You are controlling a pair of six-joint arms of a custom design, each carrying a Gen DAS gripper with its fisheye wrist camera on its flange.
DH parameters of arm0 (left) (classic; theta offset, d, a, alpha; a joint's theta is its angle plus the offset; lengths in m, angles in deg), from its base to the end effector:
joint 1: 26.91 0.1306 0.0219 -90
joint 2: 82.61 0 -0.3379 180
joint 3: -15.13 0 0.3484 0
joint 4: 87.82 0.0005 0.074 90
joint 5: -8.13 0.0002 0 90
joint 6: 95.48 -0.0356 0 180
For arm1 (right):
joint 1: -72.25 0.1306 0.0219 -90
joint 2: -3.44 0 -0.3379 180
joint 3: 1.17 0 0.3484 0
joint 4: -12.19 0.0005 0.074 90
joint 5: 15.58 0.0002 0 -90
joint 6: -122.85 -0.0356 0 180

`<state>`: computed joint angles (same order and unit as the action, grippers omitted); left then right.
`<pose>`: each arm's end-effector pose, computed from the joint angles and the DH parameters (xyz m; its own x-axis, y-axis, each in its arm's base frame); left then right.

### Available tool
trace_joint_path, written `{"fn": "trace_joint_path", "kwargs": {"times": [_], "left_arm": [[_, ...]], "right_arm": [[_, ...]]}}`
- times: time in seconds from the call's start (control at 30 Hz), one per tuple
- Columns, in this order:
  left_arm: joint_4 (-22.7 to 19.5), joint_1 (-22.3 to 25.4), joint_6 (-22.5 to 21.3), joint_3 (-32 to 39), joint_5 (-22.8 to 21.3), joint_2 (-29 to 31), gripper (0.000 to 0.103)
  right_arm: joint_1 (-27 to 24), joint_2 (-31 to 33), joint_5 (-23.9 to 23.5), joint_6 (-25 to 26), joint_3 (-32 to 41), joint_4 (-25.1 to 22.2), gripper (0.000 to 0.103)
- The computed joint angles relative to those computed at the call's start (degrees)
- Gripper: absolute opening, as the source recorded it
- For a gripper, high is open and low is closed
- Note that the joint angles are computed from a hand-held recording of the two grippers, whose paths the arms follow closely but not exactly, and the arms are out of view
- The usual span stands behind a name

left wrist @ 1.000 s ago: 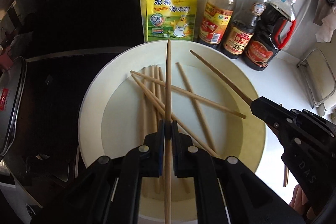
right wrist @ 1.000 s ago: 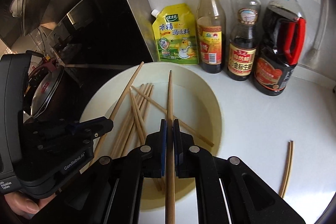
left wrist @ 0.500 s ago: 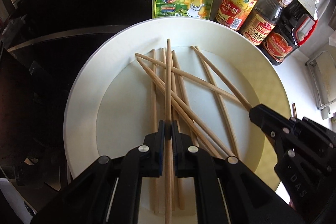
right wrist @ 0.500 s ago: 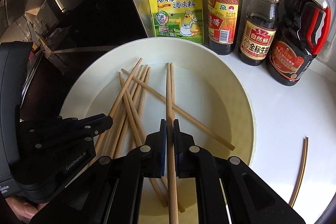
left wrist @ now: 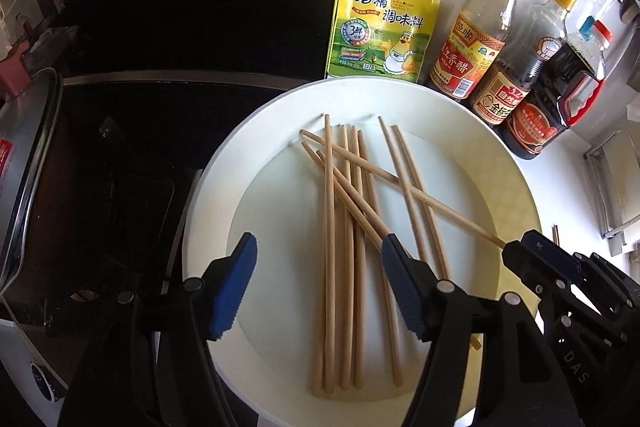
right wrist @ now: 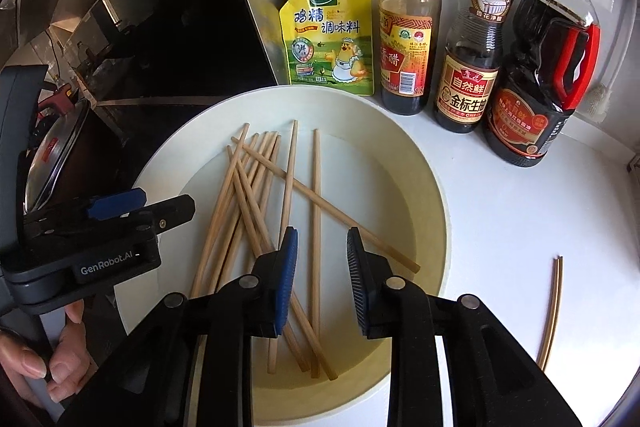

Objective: Organize utensils
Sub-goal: 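Carry the chopstick into the white basin and open the right gripper, then move the right tool back to the chopsticks on the counter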

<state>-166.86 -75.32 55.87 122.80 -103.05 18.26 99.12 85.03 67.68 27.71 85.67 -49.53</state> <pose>0.3173 -0.3389 0.4015 -0.8509 -0.2740 -0.4482 -0.2555 0.9613 -0.1027 0.3370 0.1749 0.4055 -0.7860 -0.2985 -0.5414 -0.4380 0.8869 0.1469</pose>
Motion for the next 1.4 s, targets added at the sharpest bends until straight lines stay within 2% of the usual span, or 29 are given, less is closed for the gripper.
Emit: {"fn": "trace_joint_path", "kwargs": {"times": [0.17, 0.57, 0.93, 1.17, 1.4], "left_arm": [[-1.0, -1.6, 1.0, 0.2, -0.7, -0.5, 0.066], [-3.0, -6.0, 2.6, 2.5, -4.3, -0.9, 0.068], [-4.8, -8.7, 3.2, 6.9, -5.1, 2.1, 0.068], [-5.4, -10.4, 2.1, 13.4, -5.2, 6.7, 0.07], [-7.0, -12.9, 0.0, 25.0, -4.0, 15.3, 0.072]], "right_arm": [[0.4, -2.6, 0.9, -0.8, -1.3, -0.7, 0.033], [0.6, -9.5, 3.5, -1.9, -3.7, -2.4, 0.037], [-3.6, -13.6, 2.3, -1.0, -6.3, -3.5, 0.037], [-10.1, -16.6, 0.1, 1.9, -7.8, -4.8, 0.04], [-22.5, -20.0, -3.5, 7.7, -10.4, -6.9, 0.041]]}}
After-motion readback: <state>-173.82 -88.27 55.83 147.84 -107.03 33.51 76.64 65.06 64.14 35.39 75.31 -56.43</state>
